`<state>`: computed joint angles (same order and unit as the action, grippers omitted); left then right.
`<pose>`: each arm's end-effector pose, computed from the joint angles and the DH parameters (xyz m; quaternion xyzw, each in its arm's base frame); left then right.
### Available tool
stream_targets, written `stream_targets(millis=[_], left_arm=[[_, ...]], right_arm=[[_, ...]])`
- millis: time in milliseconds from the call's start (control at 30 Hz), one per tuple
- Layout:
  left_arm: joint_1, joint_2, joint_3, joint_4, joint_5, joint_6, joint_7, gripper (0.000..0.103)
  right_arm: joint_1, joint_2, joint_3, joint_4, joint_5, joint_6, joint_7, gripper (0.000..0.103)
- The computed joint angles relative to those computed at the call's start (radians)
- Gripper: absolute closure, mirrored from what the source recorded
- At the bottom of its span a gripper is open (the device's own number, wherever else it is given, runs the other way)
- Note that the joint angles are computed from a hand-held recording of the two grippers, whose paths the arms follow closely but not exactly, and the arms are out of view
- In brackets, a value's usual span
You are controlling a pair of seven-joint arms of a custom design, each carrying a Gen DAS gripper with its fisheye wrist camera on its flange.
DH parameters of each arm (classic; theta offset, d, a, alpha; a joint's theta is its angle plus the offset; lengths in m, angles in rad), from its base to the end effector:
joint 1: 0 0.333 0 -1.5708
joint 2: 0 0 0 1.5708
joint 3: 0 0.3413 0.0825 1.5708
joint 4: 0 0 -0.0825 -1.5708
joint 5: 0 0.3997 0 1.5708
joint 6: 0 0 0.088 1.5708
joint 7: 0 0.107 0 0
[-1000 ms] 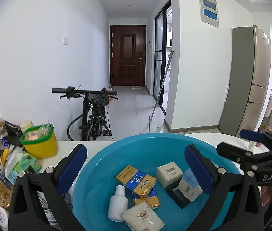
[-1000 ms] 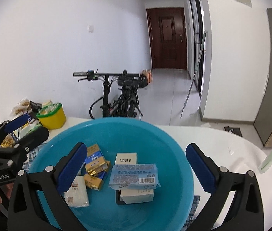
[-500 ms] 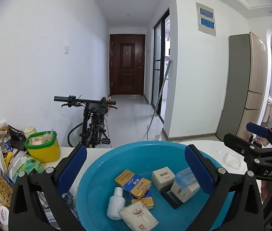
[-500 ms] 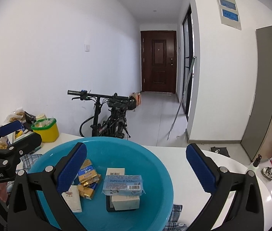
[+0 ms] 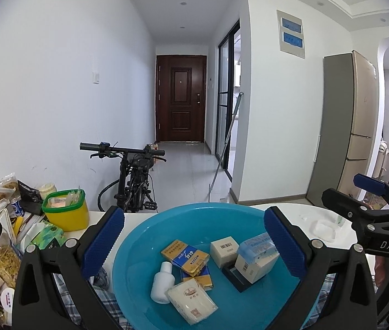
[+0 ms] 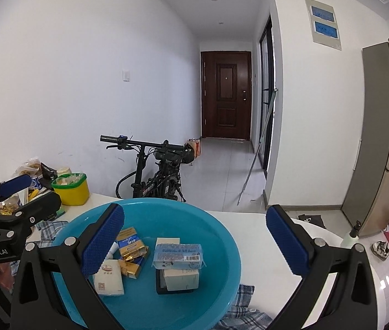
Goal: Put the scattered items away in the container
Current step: 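Raise both open grippers up and back away from the basin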
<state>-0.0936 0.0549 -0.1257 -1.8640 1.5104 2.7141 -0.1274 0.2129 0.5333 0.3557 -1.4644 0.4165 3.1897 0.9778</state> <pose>0.6089 -0.1705 0.5673 -0.6510 0.4943 -0.3659 0.4449 0.7010 0.3165 0.5408 -0.7181 0.3964 -0.2736 0.5024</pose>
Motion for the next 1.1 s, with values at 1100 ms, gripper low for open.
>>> stream_targets(millis=[1100], left_arm=[[0.001, -0.211, -0.090, -0.203, 0.025, -0.069, -0.095, 0.000]], right_arm=[[-0.459, -0.167, 0.476, -0.380, -0.291, 0.197, 0.191, 0.000]])
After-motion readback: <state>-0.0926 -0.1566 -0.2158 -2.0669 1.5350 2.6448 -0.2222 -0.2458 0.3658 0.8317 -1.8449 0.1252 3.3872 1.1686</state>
